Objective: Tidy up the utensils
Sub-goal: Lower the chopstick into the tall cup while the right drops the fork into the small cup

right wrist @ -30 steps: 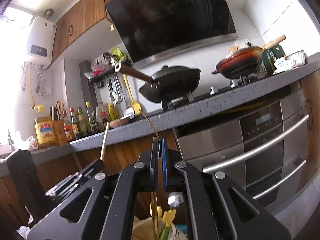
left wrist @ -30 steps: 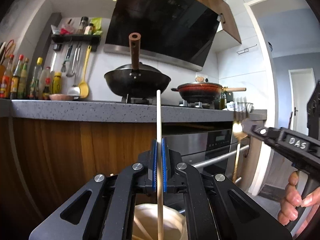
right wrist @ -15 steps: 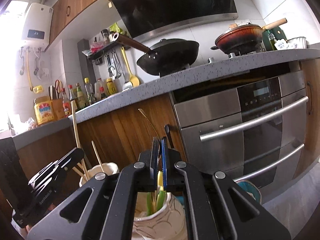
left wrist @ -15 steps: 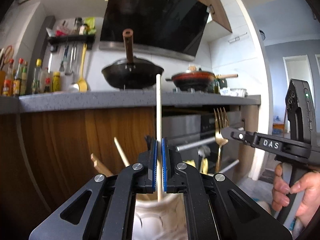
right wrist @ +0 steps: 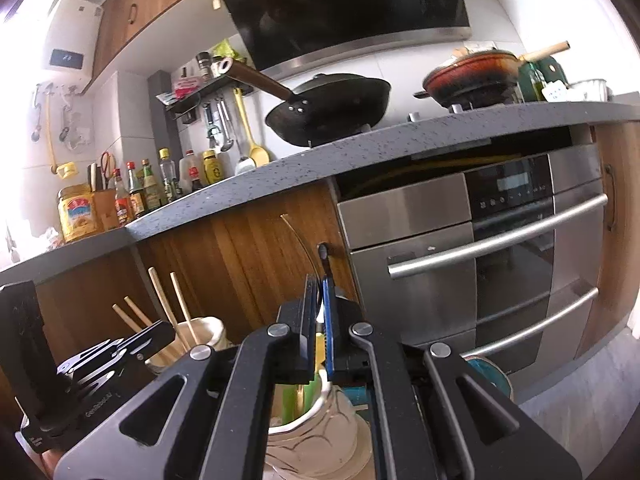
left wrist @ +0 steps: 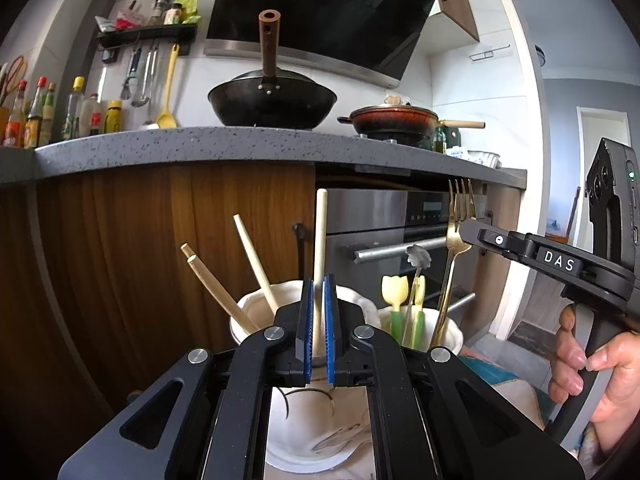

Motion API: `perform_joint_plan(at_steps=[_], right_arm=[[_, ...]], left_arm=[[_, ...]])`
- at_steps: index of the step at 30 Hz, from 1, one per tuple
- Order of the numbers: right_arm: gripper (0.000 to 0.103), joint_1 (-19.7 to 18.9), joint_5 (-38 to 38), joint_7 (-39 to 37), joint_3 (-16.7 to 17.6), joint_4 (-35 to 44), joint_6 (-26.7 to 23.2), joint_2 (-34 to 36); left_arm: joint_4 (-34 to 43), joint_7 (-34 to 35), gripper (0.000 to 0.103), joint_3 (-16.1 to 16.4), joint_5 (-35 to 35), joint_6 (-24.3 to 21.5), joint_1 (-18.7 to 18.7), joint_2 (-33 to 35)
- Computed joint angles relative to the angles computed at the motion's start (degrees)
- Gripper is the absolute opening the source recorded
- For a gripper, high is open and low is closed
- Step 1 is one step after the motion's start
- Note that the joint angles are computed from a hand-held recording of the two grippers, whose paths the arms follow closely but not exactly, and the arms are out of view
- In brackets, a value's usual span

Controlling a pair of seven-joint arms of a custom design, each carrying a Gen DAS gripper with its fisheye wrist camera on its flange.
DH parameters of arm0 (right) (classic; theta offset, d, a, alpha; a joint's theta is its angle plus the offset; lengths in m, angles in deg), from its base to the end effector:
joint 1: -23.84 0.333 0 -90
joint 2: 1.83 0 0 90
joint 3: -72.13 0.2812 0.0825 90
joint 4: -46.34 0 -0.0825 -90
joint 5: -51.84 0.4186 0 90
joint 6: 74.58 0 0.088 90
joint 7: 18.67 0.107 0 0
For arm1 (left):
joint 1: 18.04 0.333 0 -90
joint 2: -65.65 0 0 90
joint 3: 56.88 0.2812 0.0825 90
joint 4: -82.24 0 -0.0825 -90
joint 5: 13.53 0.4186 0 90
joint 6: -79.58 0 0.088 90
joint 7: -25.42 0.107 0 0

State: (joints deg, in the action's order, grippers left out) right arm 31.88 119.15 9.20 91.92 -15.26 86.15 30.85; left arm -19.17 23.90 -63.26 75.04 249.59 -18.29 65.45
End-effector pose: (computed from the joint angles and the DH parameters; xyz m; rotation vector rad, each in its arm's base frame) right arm 0.7366 0.2390 0.5933 -1.4484 0.8862 -0.3718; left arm 0.6148 -0.1401 0.5922 -1.3984 1.2928 -1.0789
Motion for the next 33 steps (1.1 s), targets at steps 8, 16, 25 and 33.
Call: perform_joint_plan(at_steps=[8, 16, 25, 33], right_arm=[[0.003, 0.64, -4.68, 6.51, -1.14, 2.40, 0.17, 1.99], [0.005, 0.09, -6.08, 8.11, -0.25, 2.66, 0.84, 2.44], [0.053, -1.96, -1.49, 5.00, 1.20, -1.08, 2.09, -0.61], [0.087, -3.45, 7.43, -0.96, -0.70, -11.89, -0.82, -9.01]], left_arm=[[-0.10, -2.17, 0.016, -0.07, 2.17, -0.21, 0.09, -0.35], [-0.03, -2.01, 0.020, -0.13, 1.87, 0.03, 0.17, -0.49], [-1.30, -4.29, 0.042, -0.42, 3.81, 0.02, 0.30, -2.18], [-6.38, -5.71, 0.075, -1.69, 4.01, -0.15, 0.79, -6.85]])
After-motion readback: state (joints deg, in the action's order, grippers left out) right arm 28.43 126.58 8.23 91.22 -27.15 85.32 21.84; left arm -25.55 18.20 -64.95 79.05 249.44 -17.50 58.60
